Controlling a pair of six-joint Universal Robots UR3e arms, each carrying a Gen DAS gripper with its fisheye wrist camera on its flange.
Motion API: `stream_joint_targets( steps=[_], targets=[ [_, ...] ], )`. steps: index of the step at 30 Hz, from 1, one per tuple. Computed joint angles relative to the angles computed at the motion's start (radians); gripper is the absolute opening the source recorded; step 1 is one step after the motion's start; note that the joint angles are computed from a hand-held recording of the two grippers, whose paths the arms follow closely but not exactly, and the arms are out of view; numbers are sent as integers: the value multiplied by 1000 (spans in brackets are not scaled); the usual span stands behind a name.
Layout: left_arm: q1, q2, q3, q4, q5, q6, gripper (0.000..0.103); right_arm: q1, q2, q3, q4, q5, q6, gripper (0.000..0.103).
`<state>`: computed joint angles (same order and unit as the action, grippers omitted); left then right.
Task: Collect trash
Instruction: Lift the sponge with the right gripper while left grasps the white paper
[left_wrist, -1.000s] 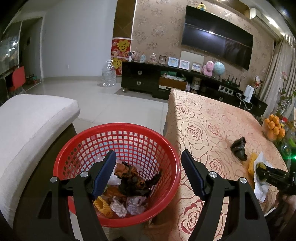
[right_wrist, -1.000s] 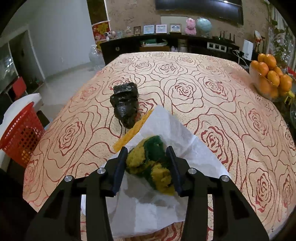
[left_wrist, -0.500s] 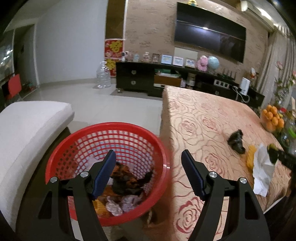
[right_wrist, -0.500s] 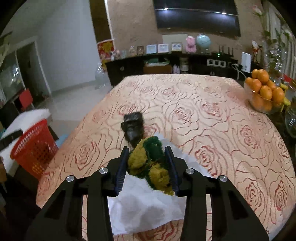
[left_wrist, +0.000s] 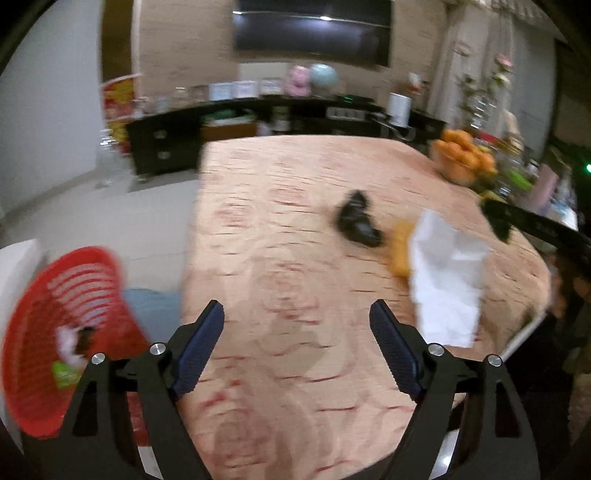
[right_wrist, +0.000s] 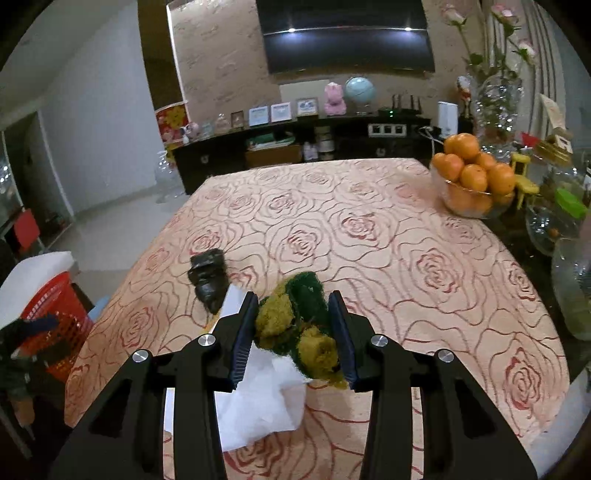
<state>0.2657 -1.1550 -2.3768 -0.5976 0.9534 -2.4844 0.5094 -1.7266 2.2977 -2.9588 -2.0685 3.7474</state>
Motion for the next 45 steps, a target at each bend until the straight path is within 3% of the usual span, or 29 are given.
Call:
stream_joint_targets(
  steps=[12, 18, 21, 23, 27, 30, 35, 45],
  targets=[
    [-450, -381, 154, 193, 91, -143, 82, -63, -131, 87, 22, 26, 24, 39],
    [-572, -546, 219, 297, 179, -182, 82, -97, -174, 118, 33, 69, 29, 39],
    [-572, -584, 210, 345, 177, -202, 81, -119, -189, 131, 34, 97, 28, 39],
    [-567, -598, 206, 363, 165, -213, 71, -124, -192, 134, 35, 105, 30, 39],
    [-575, -603, 205, 386, 175, -208, 35, -131, -190, 135, 37, 116, 30, 39],
    [-560, -588, 186, 385, 154, -199, 16, -131, -178, 131, 37, 122, 34, 39],
    [-539, -535, 141, 388, 145, -189, 10, -133, -169, 128, 39, 123, 39, 39],
    [-318, -243, 33, 250, 0, -118, 10, -133, -149, 122, 28, 130, 36, 39]
  ],
)
